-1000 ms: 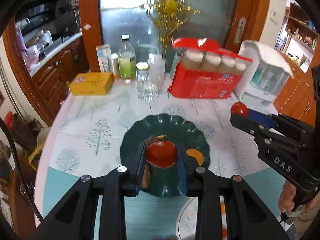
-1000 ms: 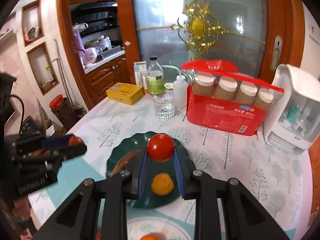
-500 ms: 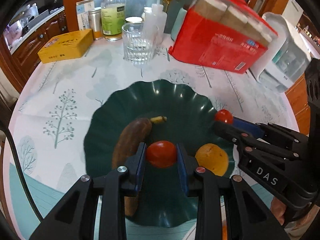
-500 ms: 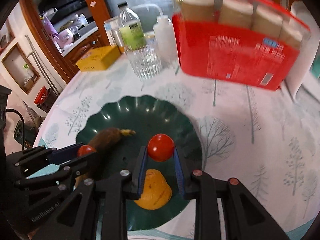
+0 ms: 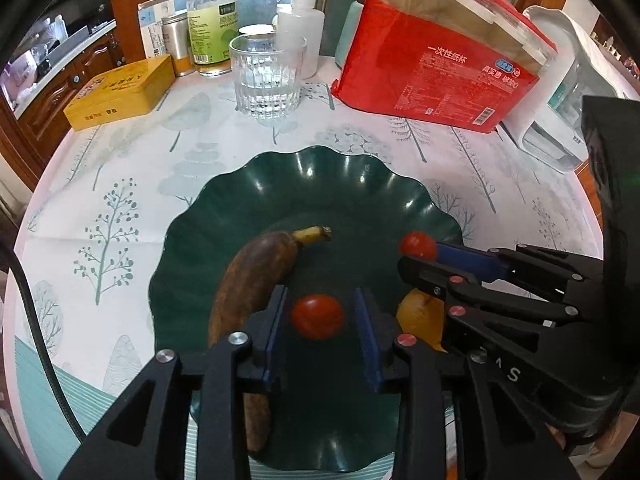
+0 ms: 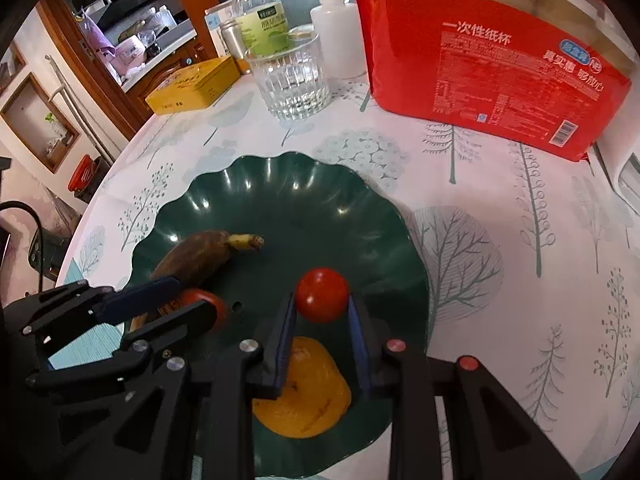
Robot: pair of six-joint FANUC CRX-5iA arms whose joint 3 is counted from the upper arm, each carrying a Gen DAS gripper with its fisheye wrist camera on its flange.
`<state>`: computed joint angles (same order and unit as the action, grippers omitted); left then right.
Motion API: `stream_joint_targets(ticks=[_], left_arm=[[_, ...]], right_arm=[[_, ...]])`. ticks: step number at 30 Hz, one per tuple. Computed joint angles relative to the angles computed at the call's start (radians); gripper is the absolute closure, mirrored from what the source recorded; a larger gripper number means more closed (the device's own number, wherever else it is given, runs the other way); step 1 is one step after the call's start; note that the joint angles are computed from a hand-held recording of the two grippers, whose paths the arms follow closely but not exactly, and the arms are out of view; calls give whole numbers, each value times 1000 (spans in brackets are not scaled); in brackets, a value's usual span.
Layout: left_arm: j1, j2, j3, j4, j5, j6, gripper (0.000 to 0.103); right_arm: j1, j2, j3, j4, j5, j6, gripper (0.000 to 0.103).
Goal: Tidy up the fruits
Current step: 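Carry both cherry tomatoes to the green plate and open both tools, then withdraw both tools from the green plate back toward the white plate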
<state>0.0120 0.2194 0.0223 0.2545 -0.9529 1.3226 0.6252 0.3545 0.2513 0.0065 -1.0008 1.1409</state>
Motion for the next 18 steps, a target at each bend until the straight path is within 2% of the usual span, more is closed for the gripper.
stream_joint_targets(ticks=[2, 4, 7, 18], left_arm=[[3, -5, 2, -8, -3, 12, 57], [7, -14, -1, -13, 1, 26, 41], [16, -31, -13, -4, 9, 25, 30], [9, -77, -10, -55, -3, 45, 24]], right_arm=[[-7, -5, 0, -18, 2, 6, 76], [-14, -9, 1, -32, 2, 8, 76], [-22, -19, -1, -49, 6, 9, 71], [2, -54, -31, 12, 11, -19, 69]])
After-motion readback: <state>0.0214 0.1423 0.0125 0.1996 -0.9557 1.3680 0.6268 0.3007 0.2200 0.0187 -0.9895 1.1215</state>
